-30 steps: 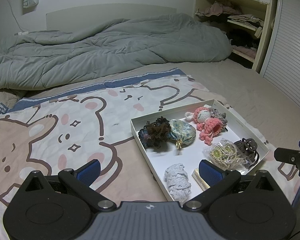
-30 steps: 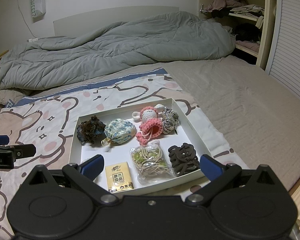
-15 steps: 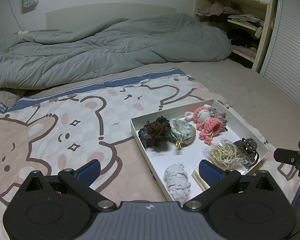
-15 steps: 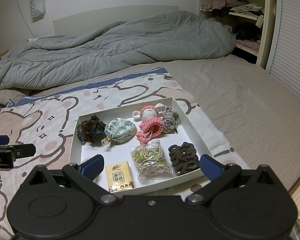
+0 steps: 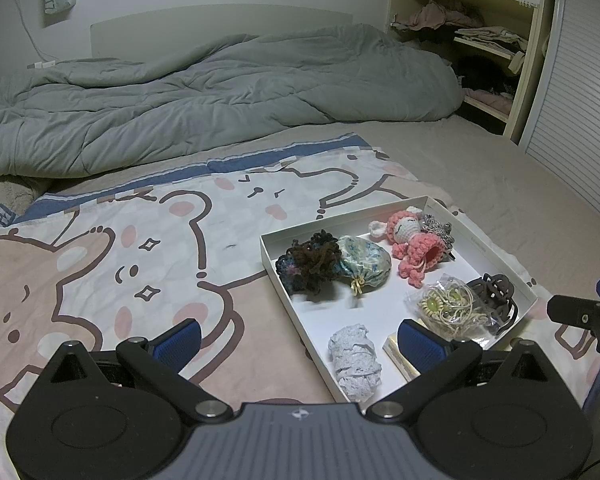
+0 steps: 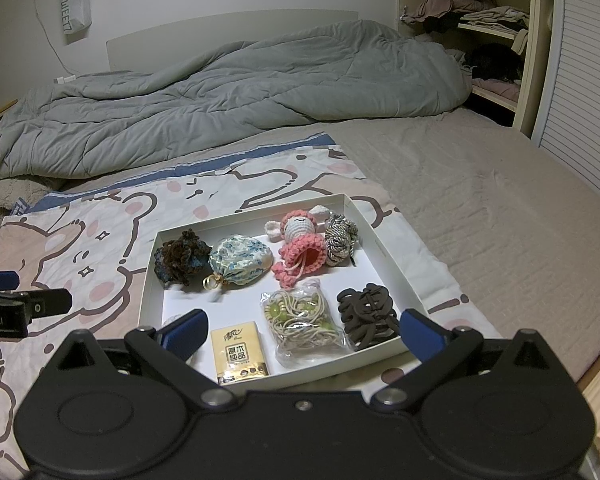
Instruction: Organize objects
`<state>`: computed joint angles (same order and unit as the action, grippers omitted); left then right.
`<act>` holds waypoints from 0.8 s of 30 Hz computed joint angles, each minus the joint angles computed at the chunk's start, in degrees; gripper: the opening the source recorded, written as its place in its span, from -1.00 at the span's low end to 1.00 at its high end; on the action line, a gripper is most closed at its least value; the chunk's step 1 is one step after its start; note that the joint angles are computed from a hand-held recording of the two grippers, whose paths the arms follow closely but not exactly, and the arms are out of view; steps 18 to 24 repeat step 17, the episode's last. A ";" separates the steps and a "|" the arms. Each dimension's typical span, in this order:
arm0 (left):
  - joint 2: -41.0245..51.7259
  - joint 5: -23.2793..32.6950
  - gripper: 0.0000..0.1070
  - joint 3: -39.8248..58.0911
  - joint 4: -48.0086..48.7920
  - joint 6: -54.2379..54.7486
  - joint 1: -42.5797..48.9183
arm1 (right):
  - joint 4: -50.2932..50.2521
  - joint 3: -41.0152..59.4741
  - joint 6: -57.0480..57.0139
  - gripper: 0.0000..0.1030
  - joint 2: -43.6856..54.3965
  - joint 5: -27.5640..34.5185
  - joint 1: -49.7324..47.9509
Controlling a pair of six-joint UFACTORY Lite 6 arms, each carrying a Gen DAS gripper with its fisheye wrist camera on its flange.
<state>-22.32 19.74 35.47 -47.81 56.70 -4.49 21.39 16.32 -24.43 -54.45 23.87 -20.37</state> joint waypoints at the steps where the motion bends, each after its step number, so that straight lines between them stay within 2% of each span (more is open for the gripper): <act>1: 0.00 0.13 0.92 -0.03 -0.07 0.04 0.04 | 0.01 0.02 -0.02 1.00 0.02 0.01 -0.02; 24: 0.44 0.46 0.92 0.23 0.43 -0.29 0.45 | -0.33 -0.03 0.43 1.00 0.06 0.00 0.13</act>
